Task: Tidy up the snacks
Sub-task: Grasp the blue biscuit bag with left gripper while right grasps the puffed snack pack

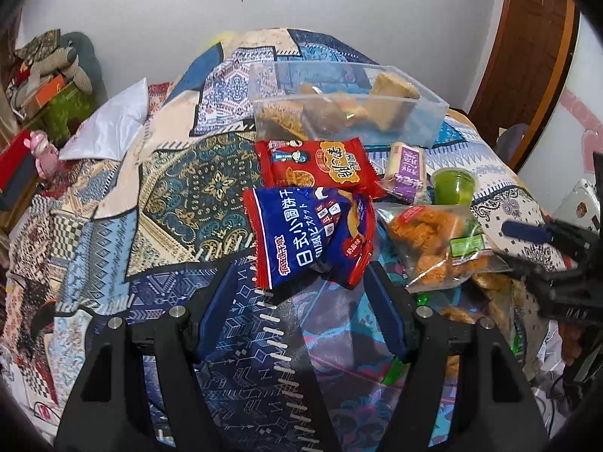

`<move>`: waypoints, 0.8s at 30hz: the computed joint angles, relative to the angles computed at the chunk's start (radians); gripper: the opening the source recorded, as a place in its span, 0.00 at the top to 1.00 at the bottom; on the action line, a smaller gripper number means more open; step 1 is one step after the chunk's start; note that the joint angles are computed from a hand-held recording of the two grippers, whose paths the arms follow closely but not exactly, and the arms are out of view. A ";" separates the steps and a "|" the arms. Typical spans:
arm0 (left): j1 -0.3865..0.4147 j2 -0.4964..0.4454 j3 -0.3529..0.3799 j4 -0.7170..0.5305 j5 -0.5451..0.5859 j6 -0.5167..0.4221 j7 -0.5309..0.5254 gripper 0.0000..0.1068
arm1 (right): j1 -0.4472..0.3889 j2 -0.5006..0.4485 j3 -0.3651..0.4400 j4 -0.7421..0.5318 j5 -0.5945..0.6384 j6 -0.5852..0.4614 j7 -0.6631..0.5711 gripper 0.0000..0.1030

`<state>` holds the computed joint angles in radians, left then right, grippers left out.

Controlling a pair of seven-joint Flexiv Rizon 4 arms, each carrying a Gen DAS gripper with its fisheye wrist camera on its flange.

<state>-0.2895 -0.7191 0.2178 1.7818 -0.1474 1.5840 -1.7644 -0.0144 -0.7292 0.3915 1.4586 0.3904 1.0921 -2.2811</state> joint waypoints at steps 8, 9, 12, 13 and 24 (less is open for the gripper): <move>0.140 -0.044 -0.172 -0.036 -0.053 0.036 0.048 0.24 | -0.006 -0.030 0.008 -0.031 0.018 -0.033 0.009 0.41; 0.141 -0.052 -0.173 -0.044 -0.062 0.040 0.047 0.24 | -0.002 -0.034 0.001 -0.032 0.017 -0.025 0.012 0.45; 0.153 -0.073 -0.189 -0.074 -0.078 0.024 0.061 0.24 | 0.017 -0.034 -0.025 -0.020 -0.002 -0.006 0.033 0.58; 0.150 -0.080 -0.185 -0.087 -0.084 0.013 0.063 0.24 | 0.011 -0.038 -0.020 -0.019 0.001 0.008 0.030 0.58; 0.121 -0.157 -0.140 -0.197 -0.070 -0.041 0.036 0.34 | -0.028 -0.034 -0.004 -0.017 -0.018 0.067 0.060 0.59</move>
<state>-0.1688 -0.8762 0.0777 1.5846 -0.2177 1.5433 -1.7287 -0.0423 -0.7629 0.3876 1.4421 0.3719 1.1590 -2.2208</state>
